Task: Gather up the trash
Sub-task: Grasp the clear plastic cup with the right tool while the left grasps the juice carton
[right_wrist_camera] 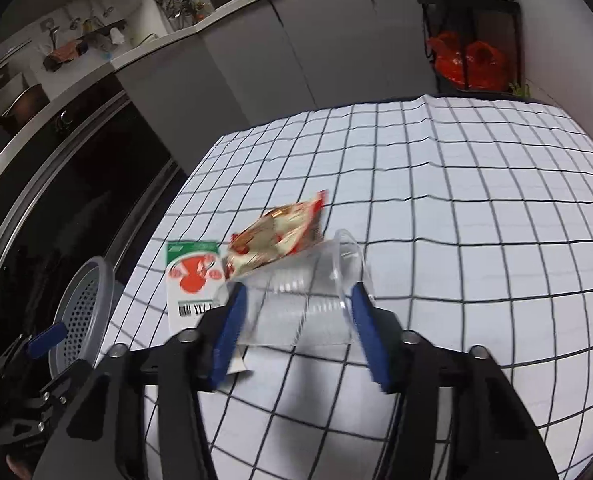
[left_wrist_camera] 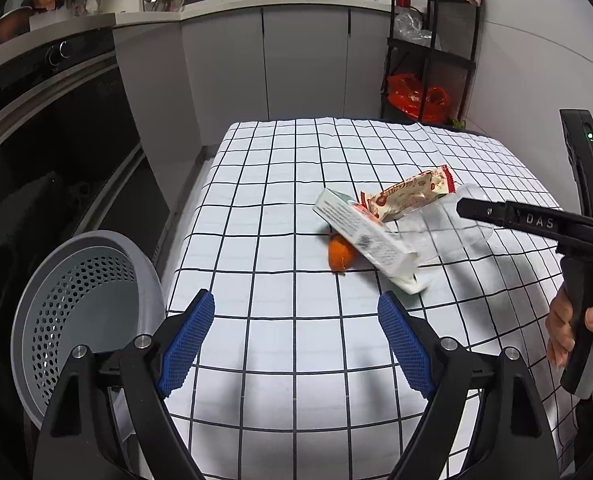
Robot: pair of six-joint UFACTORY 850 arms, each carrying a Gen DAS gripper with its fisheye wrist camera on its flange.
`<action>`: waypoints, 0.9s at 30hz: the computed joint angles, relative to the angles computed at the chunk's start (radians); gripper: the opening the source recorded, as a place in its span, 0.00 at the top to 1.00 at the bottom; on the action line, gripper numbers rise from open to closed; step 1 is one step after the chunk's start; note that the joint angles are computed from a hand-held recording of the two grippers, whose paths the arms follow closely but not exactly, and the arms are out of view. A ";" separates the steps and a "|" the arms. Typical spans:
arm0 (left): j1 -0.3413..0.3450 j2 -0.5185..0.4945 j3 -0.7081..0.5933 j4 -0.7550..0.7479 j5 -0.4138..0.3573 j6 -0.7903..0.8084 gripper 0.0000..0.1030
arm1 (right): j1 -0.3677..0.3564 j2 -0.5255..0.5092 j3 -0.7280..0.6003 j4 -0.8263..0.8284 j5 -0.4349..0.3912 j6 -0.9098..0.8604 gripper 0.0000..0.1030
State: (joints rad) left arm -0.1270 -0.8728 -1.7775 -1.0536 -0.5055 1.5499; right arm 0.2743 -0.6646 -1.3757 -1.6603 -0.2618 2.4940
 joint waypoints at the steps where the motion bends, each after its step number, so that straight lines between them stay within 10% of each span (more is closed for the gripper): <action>1: -0.001 0.001 0.002 0.001 0.001 -0.006 0.20 | 0.003 -0.002 -0.004 0.008 0.009 -0.015 0.61; 10: -0.010 -0.015 -0.027 0.060 0.001 -0.104 0.20 | 0.047 0.001 -0.016 0.105 -0.024 -0.086 0.89; 27: -0.055 -0.078 -0.125 0.168 0.013 -0.233 0.18 | 0.141 0.107 0.090 0.114 -0.248 0.108 0.96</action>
